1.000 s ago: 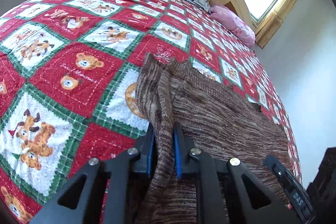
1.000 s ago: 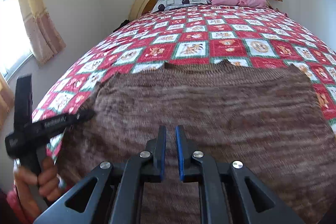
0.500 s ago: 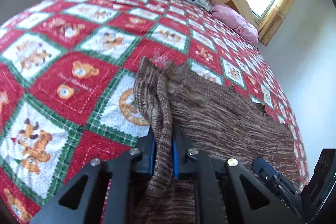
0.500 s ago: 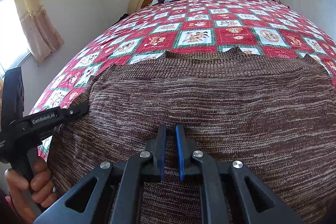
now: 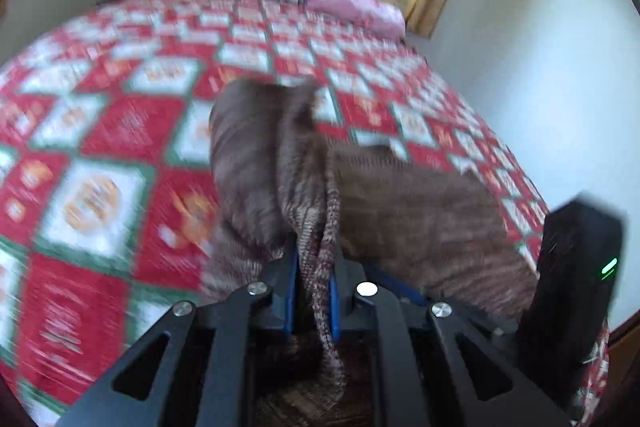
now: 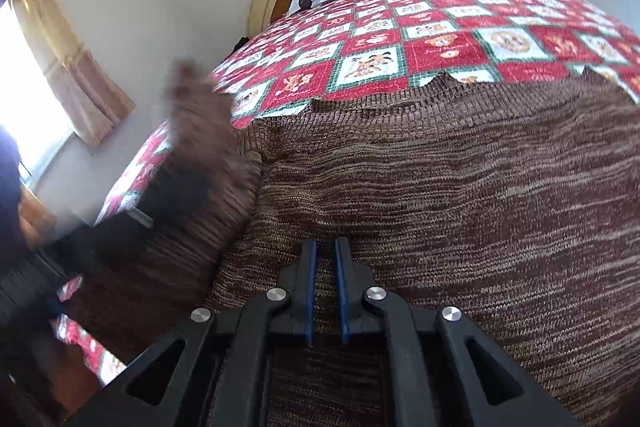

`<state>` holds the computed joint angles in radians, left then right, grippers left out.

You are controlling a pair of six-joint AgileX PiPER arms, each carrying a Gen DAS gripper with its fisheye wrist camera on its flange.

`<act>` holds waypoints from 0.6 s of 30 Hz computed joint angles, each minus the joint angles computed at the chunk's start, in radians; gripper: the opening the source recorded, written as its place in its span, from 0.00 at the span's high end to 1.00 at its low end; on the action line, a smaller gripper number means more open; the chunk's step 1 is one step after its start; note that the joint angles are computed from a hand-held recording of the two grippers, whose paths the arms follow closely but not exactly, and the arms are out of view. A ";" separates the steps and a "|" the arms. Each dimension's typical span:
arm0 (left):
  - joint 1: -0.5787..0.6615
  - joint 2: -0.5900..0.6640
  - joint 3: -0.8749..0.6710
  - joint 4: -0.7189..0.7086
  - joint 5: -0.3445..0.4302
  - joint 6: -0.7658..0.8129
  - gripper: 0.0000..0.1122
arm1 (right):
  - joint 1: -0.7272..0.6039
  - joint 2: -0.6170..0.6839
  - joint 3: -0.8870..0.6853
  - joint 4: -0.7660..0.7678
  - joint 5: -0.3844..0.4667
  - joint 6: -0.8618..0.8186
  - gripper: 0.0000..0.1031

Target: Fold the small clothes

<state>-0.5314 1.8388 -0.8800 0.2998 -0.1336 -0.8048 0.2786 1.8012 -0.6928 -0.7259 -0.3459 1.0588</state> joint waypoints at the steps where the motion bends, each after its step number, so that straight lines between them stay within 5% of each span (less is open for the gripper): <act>1: 0.012 0.003 0.018 0.074 -0.042 -0.092 0.88 | -0.008 0.002 0.001 -0.023 -0.014 0.024 0.91; 4: 0.021 0.006 0.026 0.103 -0.058 -0.128 0.88 | -0.036 0.007 0.011 -0.080 -0.061 0.082 0.92; 10: -0.017 -0.008 0.056 -0.199 -0.084 0.199 0.88 | -0.238 0.060 -0.014 -0.458 -0.344 0.470 0.91; 13: -0.015 -0.006 0.070 -0.196 -0.109 0.188 0.88 | -0.297 0.069 -0.070 -0.556 -0.451 0.599 0.63; 14: -0.013 -0.007 0.076 -0.190 -0.119 0.180 0.88 | -0.295 0.070 -0.086 -0.568 -0.449 0.624 0.39; 15: -0.014 -0.008 0.079 -0.195 -0.121 0.186 0.88 | -0.281 0.074 -0.132 -0.608 -0.431 0.676 0.32; 18: -0.028 -0.005 0.078 -0.273 -0.120 0.269 0.88 | -0.226 0.111 -0.248 -0.704 -0.382 0.766 0.33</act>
<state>-0.5595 1.8338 -0.8021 0.0273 -0.2532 -0.5361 0.0526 1.9119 -0.9407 -1.4299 -0.7274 1.8245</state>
